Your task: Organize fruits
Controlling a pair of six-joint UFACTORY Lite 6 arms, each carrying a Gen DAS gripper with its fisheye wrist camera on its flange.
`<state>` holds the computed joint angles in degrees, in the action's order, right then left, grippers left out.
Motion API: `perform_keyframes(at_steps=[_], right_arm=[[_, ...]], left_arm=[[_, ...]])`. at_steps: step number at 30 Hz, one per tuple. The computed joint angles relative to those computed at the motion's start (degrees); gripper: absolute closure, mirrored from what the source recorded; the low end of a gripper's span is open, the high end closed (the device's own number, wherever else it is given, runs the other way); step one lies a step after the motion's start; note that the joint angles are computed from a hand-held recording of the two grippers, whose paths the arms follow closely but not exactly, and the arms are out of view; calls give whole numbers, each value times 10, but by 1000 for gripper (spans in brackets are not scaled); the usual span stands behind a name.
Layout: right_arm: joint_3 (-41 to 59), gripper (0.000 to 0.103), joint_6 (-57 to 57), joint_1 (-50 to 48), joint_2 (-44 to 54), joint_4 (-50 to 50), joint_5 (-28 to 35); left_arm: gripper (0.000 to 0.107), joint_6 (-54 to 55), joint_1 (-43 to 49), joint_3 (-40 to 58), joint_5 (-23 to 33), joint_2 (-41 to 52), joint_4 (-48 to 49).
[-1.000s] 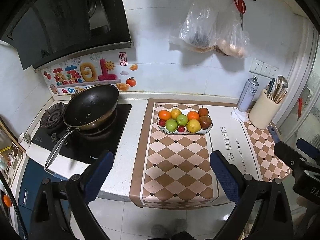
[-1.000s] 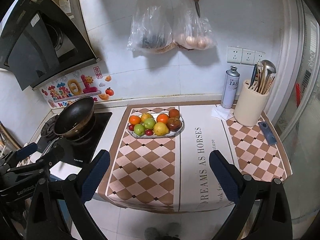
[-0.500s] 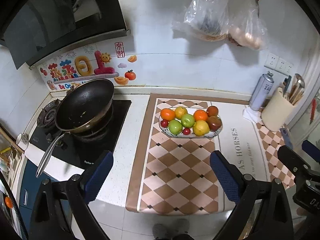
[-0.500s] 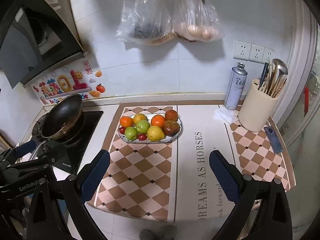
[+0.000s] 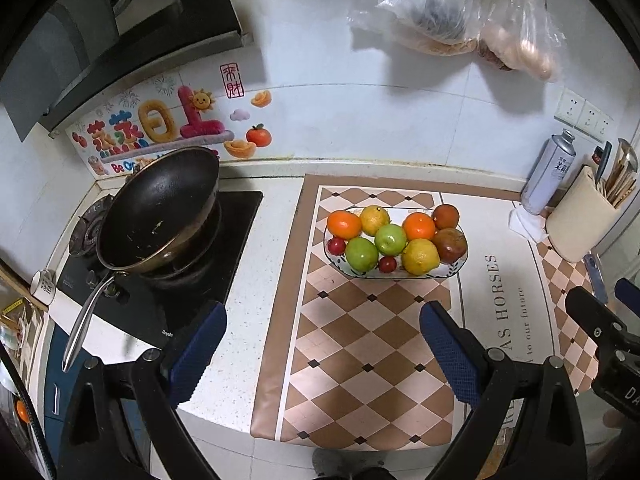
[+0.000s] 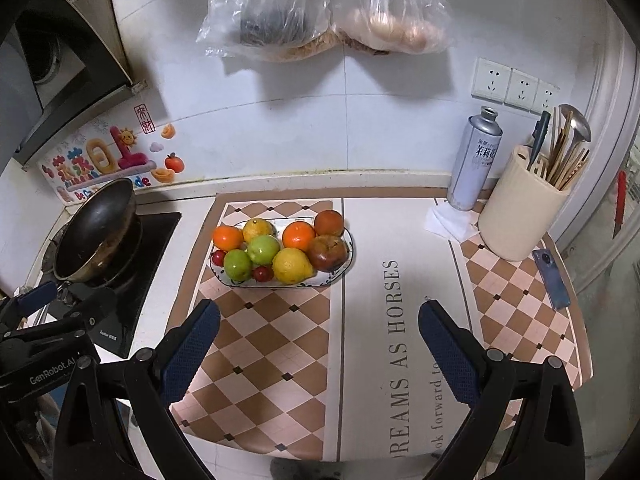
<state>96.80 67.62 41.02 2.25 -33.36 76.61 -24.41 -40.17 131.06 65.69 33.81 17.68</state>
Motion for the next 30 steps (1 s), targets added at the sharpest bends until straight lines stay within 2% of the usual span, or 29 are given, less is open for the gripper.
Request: perform_keyframes(at_steps=[10, 30], right_arm=[[-5, 2, -9, -11, 4, 6, -6], [-11, 2, 0, 6, -12, -6, 12]], left_arm=[[7, 7, 3, 22, 3, 20, -12], [7, -12, -14, -23, -12, -23, 5]])
